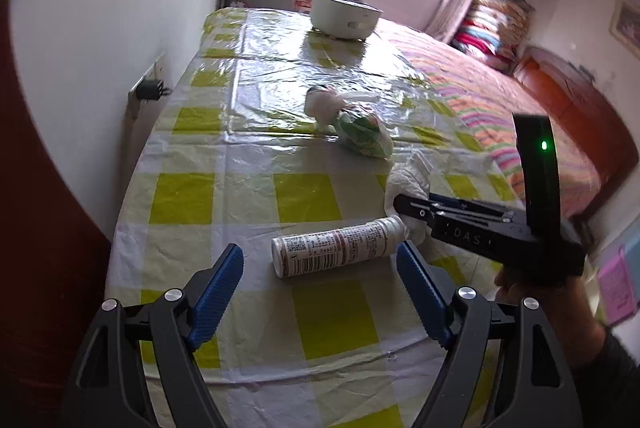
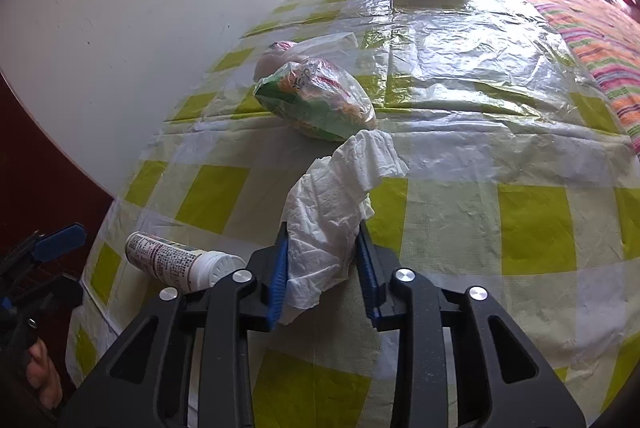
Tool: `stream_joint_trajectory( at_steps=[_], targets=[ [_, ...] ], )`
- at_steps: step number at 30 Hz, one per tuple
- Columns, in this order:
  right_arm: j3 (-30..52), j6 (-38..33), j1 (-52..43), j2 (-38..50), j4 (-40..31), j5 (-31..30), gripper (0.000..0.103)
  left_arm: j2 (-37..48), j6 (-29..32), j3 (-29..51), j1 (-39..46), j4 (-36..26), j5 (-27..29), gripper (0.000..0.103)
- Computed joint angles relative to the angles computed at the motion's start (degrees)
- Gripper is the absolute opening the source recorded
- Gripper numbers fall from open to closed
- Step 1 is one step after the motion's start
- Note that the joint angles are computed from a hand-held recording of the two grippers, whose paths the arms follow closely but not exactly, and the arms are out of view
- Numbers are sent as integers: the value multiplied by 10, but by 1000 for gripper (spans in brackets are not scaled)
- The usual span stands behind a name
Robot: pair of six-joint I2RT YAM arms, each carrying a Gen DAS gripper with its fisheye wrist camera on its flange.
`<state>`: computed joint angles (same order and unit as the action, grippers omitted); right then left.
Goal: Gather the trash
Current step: 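Grasp the white pill bottle with the left gripper while the right gripper lifts the tissue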
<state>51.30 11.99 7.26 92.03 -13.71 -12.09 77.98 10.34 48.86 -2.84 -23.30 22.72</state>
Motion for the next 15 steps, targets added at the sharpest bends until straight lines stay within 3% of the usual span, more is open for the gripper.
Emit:
stream_joint_trajectory(
  at_steps=[6,12,15],
  targets=[
    [-31,-1,-52,-40,-8,-63,28,-28,153,-27,-55,52,-43,77],
    [-65,-32,-117,-90,-33,-117,28,74,253,110,-54,-90,12,77],
    [-72,-41,-143,-112,-44,-141,28,122,308,171,-73,-159,-15,77]
  ],
)
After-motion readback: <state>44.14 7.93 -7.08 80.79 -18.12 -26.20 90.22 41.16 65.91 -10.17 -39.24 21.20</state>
